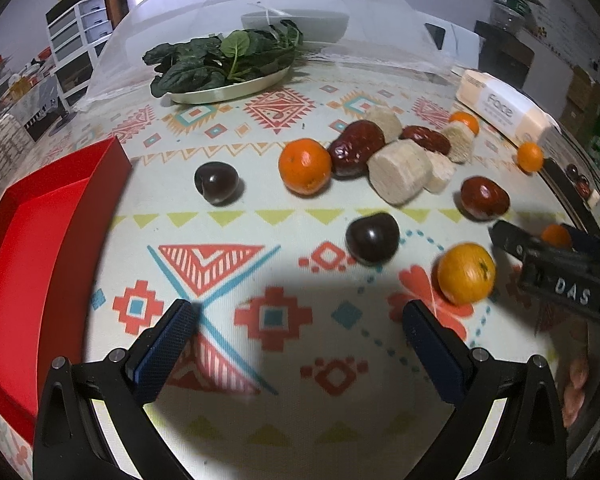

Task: Organize fruits

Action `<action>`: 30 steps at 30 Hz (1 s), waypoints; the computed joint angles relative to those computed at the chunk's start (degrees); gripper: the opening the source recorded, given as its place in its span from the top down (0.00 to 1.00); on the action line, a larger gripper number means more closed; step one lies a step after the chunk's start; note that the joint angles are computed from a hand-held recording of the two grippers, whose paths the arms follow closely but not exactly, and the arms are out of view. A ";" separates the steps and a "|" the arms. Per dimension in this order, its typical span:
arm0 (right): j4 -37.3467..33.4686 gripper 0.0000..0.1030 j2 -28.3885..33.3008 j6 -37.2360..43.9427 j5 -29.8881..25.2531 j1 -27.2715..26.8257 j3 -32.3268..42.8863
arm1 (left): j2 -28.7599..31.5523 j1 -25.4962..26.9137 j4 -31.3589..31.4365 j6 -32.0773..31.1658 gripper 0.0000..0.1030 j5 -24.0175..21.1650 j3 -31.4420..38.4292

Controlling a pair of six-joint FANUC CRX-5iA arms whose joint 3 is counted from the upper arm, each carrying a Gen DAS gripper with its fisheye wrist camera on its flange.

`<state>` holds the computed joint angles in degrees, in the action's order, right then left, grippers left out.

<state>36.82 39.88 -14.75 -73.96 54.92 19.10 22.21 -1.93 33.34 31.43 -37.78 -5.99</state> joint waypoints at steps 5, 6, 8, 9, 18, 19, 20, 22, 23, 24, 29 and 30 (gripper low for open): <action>-0.06 0.00 -0.53 0.33 0.24 0.28 -0.59 | -0.45 1.11 0.74 -4.26 0.00 -2.88 -0.39; -0.18 0.00 -0.62 0.51 0.30 0.30 -0.64 | -0.50 1.35 0.17 -4.31 0.00 -3.64 -0.12; -0.73 0.00 -0.77 1.27 0.82 0.00 -0.70 | -0.95 2.02 -0.49 -4.76 0.00 -5.10 -0.23; -1.09 0.00 -0.67 1.73 0.78 -0.14 -0.30 | -1.08 2.39 -0.74 -5.56 0.00 -5.86 -0.21; -3.56 0.01 -1.84 3.42 -0.41 0.51 -0.35 | -3.83 13.06 19.95 -19.89 0.10 -13.87 -4.24; -2.37 0.06 -2.53 1.50 -0.82 1.21 -1.30 | -3.97 14.28 22.48 -21.66 0.10 -14.17 -4.38; -0.26 0.09 -3.58 -0.73 -0.37 2.10 -3.07 | -3.82 14.84 23.64 -22.39 0.10 -14.31 -4.04; 4.40 0.09 -5.29 -4.51 0.92 3.86 -6.00 | -3.07 15.68 24.83 -23.13 0.10 -15.13 -2.79; 6.26 0.09 -5.83 -5.61 2.12 4.37 -7.01 | -2.44 15.81 24.67 -23.22 0.15 -16.10 -1.85; 8.50 0.09 -6.50 -6.65 4.62 4.74 -8.35 | -1.61 15.65 24.08 -22.90 0.24 -17.10 -0.62; 12.23 0.24 -6.34 -5.31 14.18 4.07 -8.81 | 1.02 12.55 19.86 -22.59 0.38 -20.35 2.87; 12.08 0.26 -5.65 -4.22 14.72 3.84 -7.91 | 1.02 11.57 19.68 -23.26 0.38 -19.81 2.59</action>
<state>48.90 34.23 -18.97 -59.24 58.76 11.19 23.23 9.64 53.02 8.16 -57.59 -3.40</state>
